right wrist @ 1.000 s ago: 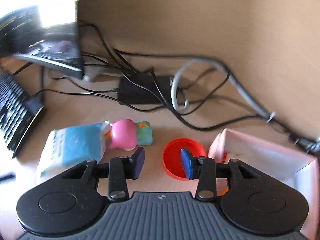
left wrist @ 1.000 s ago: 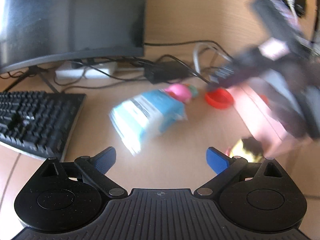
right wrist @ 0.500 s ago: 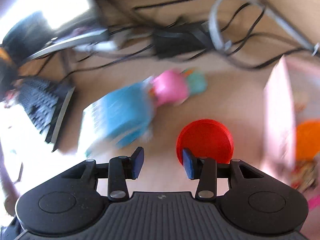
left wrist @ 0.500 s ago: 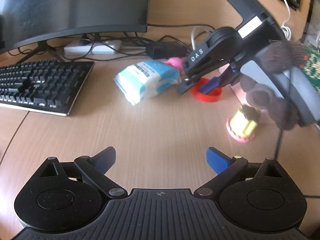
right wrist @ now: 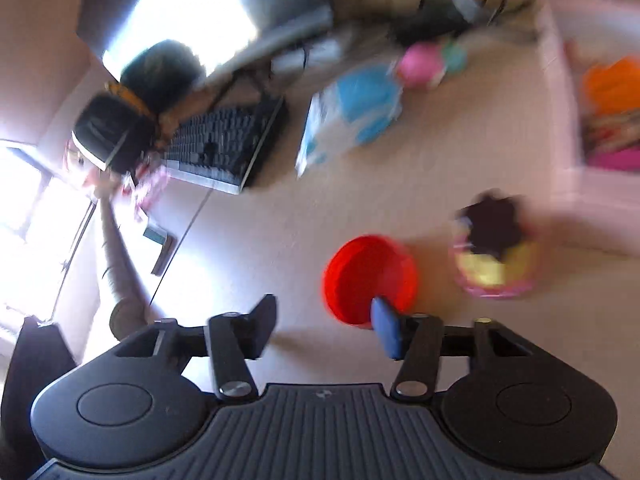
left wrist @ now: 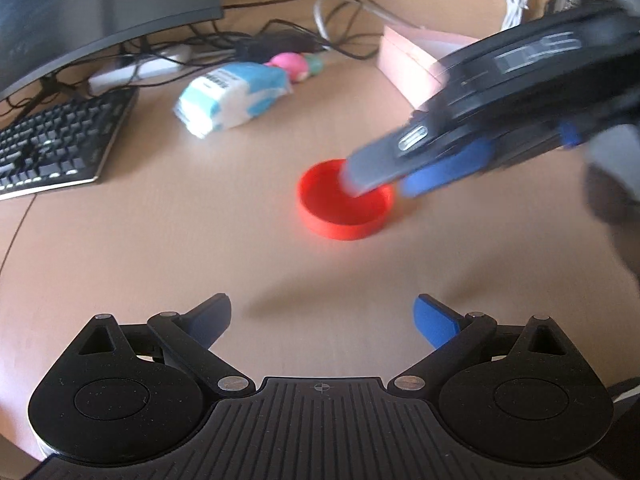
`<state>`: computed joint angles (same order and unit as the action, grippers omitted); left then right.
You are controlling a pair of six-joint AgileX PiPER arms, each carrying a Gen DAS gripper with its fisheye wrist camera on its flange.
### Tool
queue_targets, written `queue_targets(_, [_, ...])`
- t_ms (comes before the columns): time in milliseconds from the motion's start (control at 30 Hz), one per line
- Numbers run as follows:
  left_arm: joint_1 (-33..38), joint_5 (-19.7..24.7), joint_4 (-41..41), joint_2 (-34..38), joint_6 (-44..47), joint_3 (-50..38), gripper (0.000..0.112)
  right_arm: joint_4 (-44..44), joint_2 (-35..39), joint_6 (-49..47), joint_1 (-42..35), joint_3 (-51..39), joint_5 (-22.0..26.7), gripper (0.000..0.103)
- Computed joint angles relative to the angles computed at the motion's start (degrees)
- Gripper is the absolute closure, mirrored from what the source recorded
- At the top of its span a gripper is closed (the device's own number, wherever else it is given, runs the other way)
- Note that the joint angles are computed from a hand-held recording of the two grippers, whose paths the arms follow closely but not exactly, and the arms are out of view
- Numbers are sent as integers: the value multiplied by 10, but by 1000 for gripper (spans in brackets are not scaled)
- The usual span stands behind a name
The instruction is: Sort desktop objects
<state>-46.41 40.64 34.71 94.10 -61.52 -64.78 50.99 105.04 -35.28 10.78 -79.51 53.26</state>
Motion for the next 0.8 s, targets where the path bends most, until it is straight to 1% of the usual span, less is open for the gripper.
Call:
queue_targets(33, [-4, 7, -5, 7, 3, -11, 12, 6, -34, -21, -12, 36, -27, 32])
queue_targets(67, [-7, 15, -8, 14, 5, -25, 12, 6, -70, -38, -24, 73, -60, 28])
queue_targets(133, [-18, 38, -12, 33, 1, -59, 12, -9, -114, -52, -43, 116, -105, 23])
queue_targets(200, [-28, 61, -12, 51, -6, -91, 12, -30, -148, -61, -60, 152, -150, 17])
queue_targets(233, [-33, 75, -11, 59, -9, -107, 12, -46, -165, -62, -64, 175, -181, 13])
queue_targets(300, [-46, 103, -8, 74, -19, -136, 12, -74, -197, -77, -64, 227, -254, 10])
queue_targets(333, [-52, 116, -9, 79, -24, -148, 12, -78, -211, -93, -64, 254, -287, 6])
queue_targets(367, [-56, 126, -13, 84, -25, -158, 12, -70, -223, -115, -67, 277, -310, 2])
queue_targets(400, [-59, 136, -20, 88, -21, -168, 12, -51, -234, -145, -76, 299, -322, 1])
queue_targets(433, [-61, 144, -29, 91, -14, -176, 12, -30, -245, -174, -88, 317, -323, 0])
queue_targets(533, [-62, 161, -47, 104, 18, -198, 11, -18, -254, -196, -111, 349, -322, 0])
queue_targets(633, [-56, 159, -52, 111, 30, -204, 11, -58, -257, -134, -124, 364, -311, 0])
queue_targets(700, [-51, 151, -57, 116, 38, -207, 11, -70, -257, -107, -130, 374, -309, 0])
queue_targets(800, [-42, 134, -68, 122, 58, -212, 11, -87, -260, -68, -117, 390, -329, 0])
